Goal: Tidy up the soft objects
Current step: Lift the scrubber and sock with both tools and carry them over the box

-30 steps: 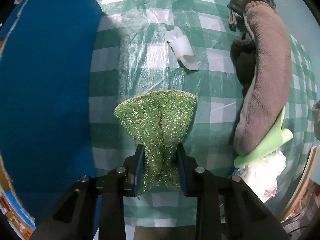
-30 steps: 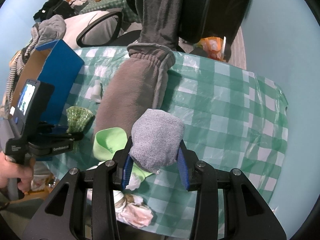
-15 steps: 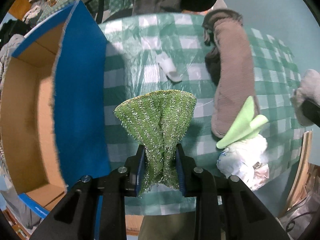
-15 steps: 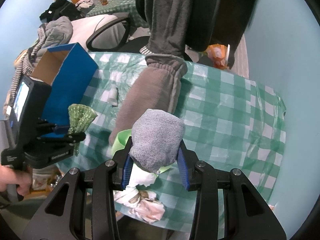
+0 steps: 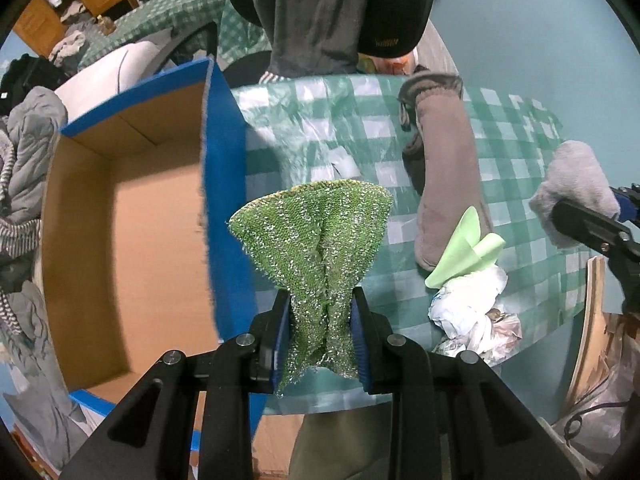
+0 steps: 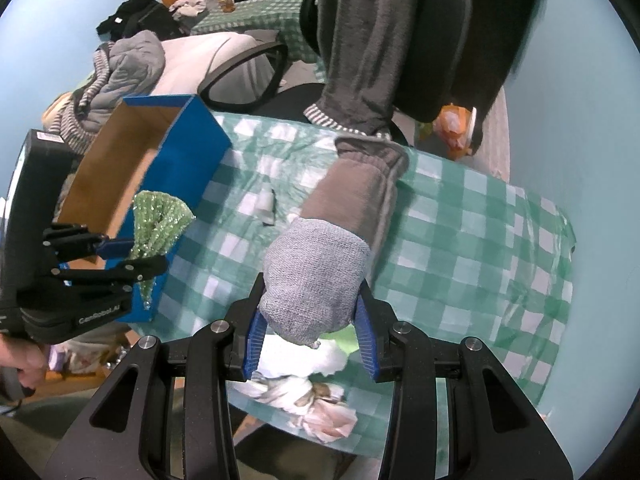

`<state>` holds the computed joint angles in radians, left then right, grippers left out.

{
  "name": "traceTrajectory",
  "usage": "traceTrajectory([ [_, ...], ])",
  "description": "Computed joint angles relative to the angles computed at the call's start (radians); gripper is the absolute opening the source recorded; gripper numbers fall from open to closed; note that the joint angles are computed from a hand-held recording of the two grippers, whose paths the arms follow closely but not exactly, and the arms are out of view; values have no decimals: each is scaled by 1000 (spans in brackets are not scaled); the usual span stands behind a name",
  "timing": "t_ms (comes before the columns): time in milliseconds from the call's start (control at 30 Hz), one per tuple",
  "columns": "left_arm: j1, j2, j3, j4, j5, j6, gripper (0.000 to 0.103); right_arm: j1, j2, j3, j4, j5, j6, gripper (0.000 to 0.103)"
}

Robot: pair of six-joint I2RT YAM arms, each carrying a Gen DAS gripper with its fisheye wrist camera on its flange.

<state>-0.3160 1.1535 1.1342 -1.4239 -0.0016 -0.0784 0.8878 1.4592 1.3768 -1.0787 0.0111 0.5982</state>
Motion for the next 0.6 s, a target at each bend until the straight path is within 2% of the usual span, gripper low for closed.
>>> traceTrajectory([
  [333,149,-31,51,-45,15,126,28,51,105,150,-23,9,4,39],
  [600,343,-46,68,-76,52,268,28,90,218,299,-36,6,-18,39],
])
